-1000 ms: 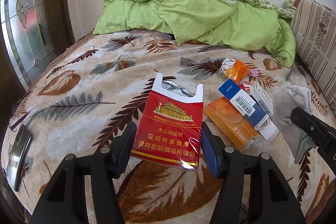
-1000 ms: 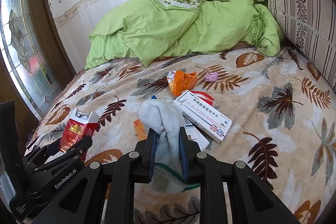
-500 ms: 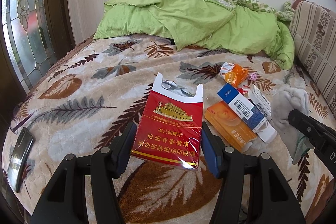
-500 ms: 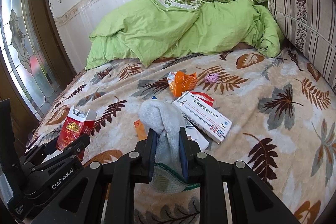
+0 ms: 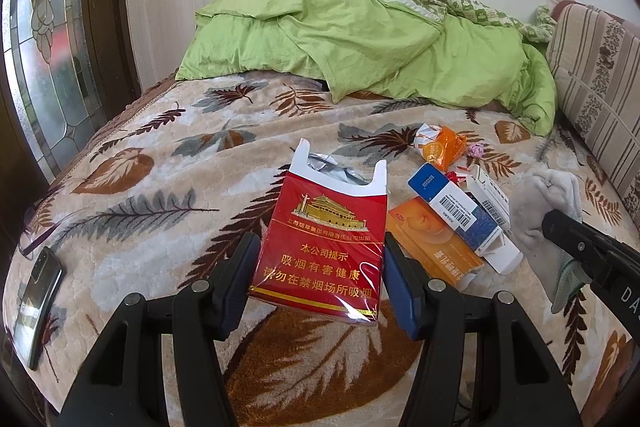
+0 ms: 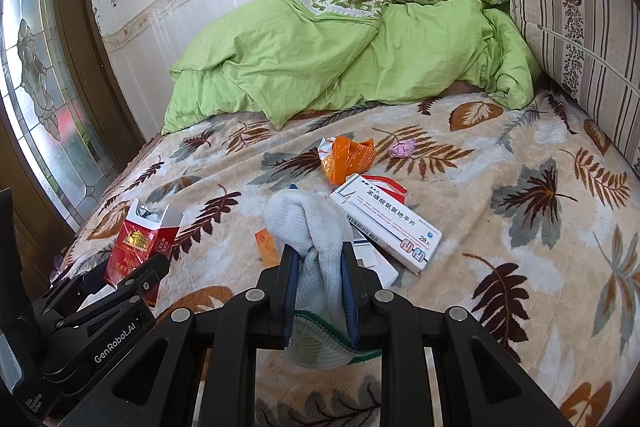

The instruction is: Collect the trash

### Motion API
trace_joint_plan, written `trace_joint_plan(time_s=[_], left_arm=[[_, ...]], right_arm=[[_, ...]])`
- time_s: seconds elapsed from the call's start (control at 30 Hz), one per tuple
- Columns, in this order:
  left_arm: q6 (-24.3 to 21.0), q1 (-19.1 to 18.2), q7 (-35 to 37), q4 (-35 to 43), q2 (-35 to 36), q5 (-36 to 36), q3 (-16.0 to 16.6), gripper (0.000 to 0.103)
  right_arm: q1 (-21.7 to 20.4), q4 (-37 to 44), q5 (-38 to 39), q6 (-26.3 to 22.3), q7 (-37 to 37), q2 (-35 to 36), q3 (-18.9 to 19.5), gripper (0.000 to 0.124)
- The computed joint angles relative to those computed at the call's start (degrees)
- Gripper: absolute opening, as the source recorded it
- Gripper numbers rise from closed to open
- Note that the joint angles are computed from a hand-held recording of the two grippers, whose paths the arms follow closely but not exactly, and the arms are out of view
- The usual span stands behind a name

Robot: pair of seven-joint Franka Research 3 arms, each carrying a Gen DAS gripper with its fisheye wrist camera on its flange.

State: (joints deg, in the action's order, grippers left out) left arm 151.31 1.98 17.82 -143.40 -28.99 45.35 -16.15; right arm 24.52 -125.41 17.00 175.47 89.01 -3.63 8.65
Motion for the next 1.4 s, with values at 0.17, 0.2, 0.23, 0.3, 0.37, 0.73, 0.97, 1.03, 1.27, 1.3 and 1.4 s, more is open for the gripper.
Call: trace_joint_plan(time_s=[0.17,0.2,0.23,0.3,0.37,0.73,0.97,1.03,1.27,1.3,1.4], left_arm=[[3.7,-0.5,1.0,-0.8,-0.7,0.1,0.7,0.059],[4.7,-0.5,1.2,-1.2,-1.0,0.1,0.7,0.059],[6.0,-0.7,1.6,-1.6,-1.4,-0.3,0.9,0.059],[7.7,-1.2,2.7,-2.7,-2.6,-1.1,0.9,0.059],[7.9,-2.1,4.4,-3.5,-3.7,-2.5,0.6,0.059],[10.2,-10.5,13.1,-6.1,-8.1,-14.9,-0.1,0.059],[8.9,-14.2,15.3,-5.0,-9.4,-18.0,-2.6,0.059],[8.2,-15.1,15.8,-4.4,-9.5,-18.4,-3.3,0.059],[7.4,-17.8,17.6,-1.1,-7.6,-18.7,-5.2,0.059],[7.5,-18.4,18.2,-0.2,-6.7,-18.7,-5.2,0.059],[8.3,-21.3,21.2,2.8,-3.1,-19.9,-4.8,0.059]], right_arm=[[0.0,-1.1,1.5,1.0,0.4,-1.3,-0.4,0.021],[0.3,-1.7,3.0,1.3,-0.3,-1.9,-0.8,0.021],[0.6,-2.5,4.1,1.7,-0.9,-2.7,-1.1,0.021],[0.5,-4.3,5.1,2.7,-1.0,-4.7,-1.3,0.021],[3.0,-6.4,9.6,2.9,-3.8,-7.0,-3.6,0.021],[4.9,-20.5,16.7,-2.1,-7.7,-24.8,-7.9,0.021],[3.5,-25.2,17.9,-5.0,-7.4,-32.7,-9.8,0.021],[2.6,-26.4,17.7,-5.8,-7.1,-34.9,-9.7,0.021],[-3.8,-32.0,14.9,-10.0,-4.8,-44.0,-9.3,0.021],[-5.5,-32.9,14.3,-10.9,-4.1,-45.7,-9.2,0.021],[-10.9,-35.3,12.1,-14.6,-2.2,-51.0,-9.6,0.021]])
